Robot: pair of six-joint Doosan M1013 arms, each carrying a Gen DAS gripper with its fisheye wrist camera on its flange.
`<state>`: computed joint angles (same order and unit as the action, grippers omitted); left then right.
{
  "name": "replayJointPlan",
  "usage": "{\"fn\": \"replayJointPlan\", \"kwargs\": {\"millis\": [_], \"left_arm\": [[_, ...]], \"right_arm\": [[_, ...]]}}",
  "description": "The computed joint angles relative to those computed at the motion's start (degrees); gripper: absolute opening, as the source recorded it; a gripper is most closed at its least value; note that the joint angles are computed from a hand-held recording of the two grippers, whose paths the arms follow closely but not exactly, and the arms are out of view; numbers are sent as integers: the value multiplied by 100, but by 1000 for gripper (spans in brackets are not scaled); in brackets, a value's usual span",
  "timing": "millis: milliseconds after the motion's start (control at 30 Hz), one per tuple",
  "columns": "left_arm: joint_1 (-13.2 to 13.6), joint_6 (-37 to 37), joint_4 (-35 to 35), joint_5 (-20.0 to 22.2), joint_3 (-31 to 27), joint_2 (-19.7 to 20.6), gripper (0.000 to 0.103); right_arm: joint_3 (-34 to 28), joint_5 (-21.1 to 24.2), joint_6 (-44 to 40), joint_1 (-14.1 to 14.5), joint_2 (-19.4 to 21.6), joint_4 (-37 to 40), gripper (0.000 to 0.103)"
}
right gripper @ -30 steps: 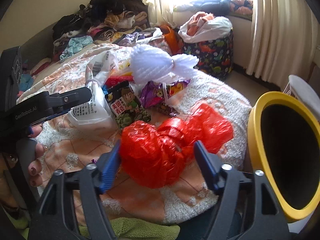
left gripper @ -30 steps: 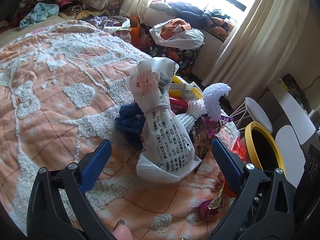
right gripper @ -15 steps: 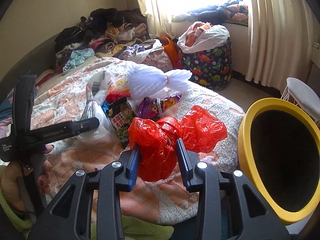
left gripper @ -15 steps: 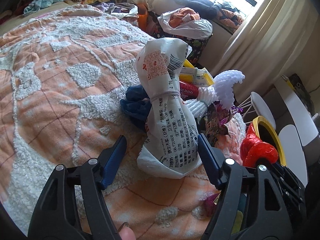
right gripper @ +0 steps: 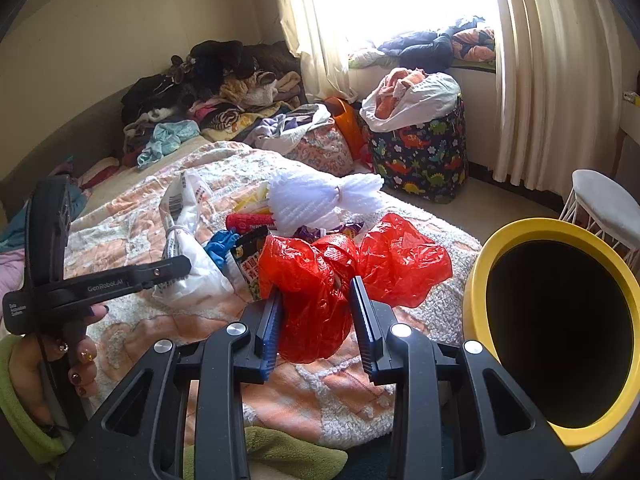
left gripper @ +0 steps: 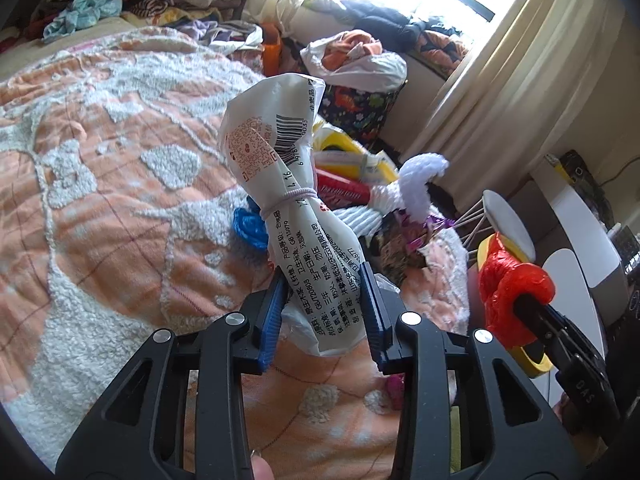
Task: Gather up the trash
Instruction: 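Carry the paper bag and red bag over the yellow bin with both tools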
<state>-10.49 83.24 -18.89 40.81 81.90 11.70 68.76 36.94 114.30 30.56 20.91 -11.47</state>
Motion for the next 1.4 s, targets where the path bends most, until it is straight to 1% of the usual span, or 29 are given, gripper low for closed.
{"fn": "replayJointPlan", "kwargs": {"millis": [100,233,400,667,967,1400], "left_arm": [[-21,104,-33,-147,16,-84,28],[-64,308,-146,-227,-46,-118,28],[-191,615,-285,-319,-154,-106,28],[-394,1042,-485,-273,-321,-28,28],[-602,1378,-573,-203,-463,60,28],[-835,1827,-720,-37,-606,169,28]], "right_arm": [[37,-78,3,-8,-44,14,31],[152,-245,45,-38,-135,-11,31],[242,-372,270,-55,-231,-211,31],[424,-533,765,-139,-410,-598,31],[602,-604,1446,-242,-560,-1070,31],[753,-649,2239,-445,-674,-1526,31]]}}
